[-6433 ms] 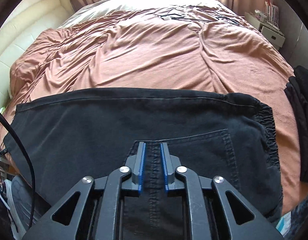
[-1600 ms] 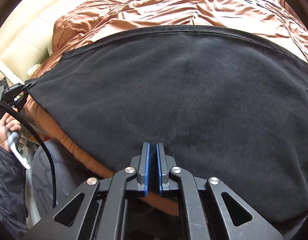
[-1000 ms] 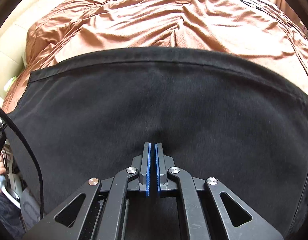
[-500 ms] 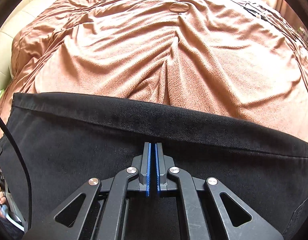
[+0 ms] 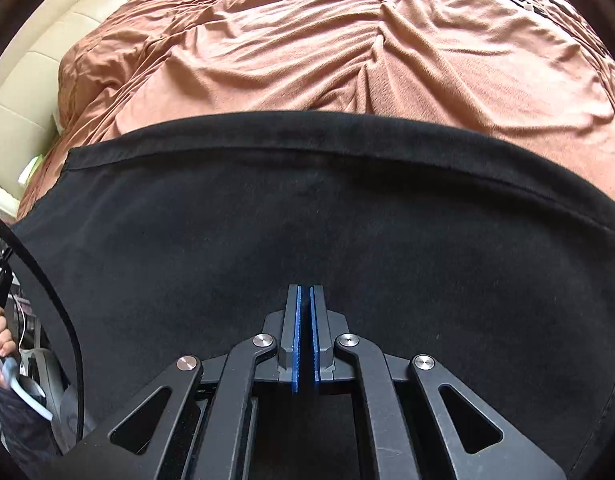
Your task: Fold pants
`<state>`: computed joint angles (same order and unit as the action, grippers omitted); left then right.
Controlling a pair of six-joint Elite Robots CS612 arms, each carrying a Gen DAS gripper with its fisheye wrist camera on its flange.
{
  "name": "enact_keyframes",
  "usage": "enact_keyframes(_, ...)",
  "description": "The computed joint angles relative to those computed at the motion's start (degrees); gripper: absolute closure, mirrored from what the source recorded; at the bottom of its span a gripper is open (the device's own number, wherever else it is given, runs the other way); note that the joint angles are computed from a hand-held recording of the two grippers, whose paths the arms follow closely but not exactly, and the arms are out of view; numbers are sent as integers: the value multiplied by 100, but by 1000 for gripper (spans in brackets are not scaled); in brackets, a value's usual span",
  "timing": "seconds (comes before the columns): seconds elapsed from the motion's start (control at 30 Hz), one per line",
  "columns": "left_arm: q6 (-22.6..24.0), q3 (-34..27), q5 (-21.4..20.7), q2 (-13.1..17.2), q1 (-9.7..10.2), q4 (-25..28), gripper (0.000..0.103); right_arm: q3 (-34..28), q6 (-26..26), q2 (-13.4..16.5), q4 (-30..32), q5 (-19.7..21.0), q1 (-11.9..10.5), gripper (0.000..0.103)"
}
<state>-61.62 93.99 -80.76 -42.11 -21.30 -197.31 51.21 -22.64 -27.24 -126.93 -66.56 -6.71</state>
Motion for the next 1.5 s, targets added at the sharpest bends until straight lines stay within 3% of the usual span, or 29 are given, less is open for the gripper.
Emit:
enact_keyframes(0.47,488,-313,288,-294,-241,11,98,1757,-355,-832,-763,828,-299,102)
enact_keyframes(0.7,956,-628,245,-409,-395,162,98,2274,-532,-1093,-978,1056,-444,102)
enact_keyframes(1.27,2111,-1521,130,-564,-821,579,98,3452,478,-1767,-2765,1932,-1294,101)
enact_keyframes(1.5,2519,-2000,71,-539,-1083,775,98,3756,961,-1866,-3334,2222,-1647,101)
